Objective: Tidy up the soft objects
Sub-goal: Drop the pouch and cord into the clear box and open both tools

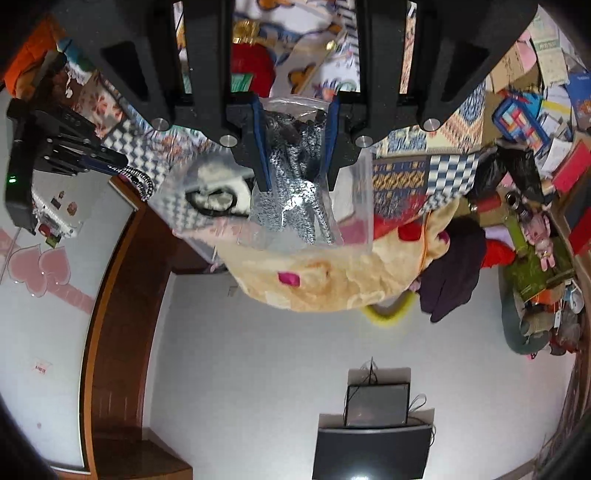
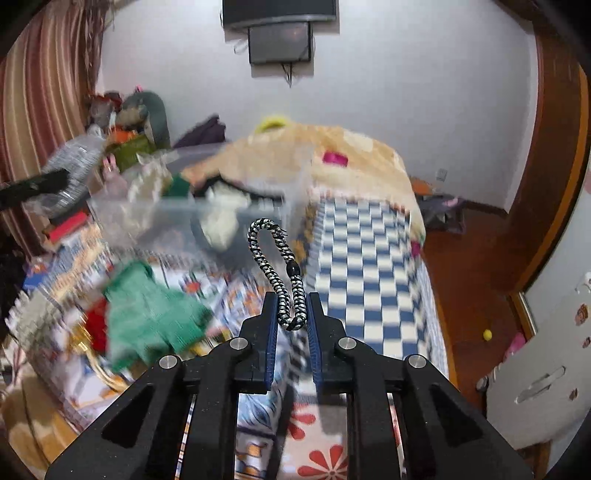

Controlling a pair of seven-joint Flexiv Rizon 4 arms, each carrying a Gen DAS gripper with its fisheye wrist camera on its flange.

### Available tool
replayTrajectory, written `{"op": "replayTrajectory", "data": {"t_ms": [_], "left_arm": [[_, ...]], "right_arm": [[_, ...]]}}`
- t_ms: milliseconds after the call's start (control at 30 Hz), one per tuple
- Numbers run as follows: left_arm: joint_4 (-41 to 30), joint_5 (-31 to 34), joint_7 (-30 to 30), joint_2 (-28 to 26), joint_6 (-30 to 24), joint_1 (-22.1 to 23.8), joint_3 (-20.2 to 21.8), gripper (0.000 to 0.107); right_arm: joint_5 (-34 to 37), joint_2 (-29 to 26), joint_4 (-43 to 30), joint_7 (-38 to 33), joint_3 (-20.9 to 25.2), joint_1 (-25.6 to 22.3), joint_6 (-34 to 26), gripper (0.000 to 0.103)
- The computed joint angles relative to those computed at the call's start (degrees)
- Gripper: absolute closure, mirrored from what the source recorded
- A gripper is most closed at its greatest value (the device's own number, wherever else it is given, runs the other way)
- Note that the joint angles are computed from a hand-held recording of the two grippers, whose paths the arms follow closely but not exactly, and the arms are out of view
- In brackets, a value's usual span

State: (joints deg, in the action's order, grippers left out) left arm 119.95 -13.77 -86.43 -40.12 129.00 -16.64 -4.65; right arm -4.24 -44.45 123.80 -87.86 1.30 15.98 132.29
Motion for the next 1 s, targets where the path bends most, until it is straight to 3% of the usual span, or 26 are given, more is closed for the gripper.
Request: {"op": "replayTrajectory", "data": {"t_ms": [200,333,433,700,1000], "left_arm": [[-4.9,0.9,0.2,-1.4,-3.0,1.0,-1.1,0.081],[-9.2,-1.5,2.2,-3.1,-6.7,-0.8,0.2,0.080],[-12.2,-1.1,2.6,-4.4,-10.9,0.5,-1.0,0.080],[-20.1,-4.5,4.3,-9.0,-20.5,-3.2,3.2,0.081],[-24.8,-5.5,3.0,-12.0,-27.3,-6.3,7.9,0.080]], "right_arm": [[-1.6,2.0,-1.2,0.5,1.5,-0.5,3.4,0.089],[-3.3,1.6,-3.9,1.8,2.0,-0.4,2.4,0.089],[-4.2,0.6,-5.6,2.4,2.1,0.0,1.9,0.089],[-7.4,-2.3,-11.9,5.2,1.7,0.4,-5.5,0.089],[-8.2,-3.3,-15.3,5.6,0.0,2.5,-14.8,0.088]]}}
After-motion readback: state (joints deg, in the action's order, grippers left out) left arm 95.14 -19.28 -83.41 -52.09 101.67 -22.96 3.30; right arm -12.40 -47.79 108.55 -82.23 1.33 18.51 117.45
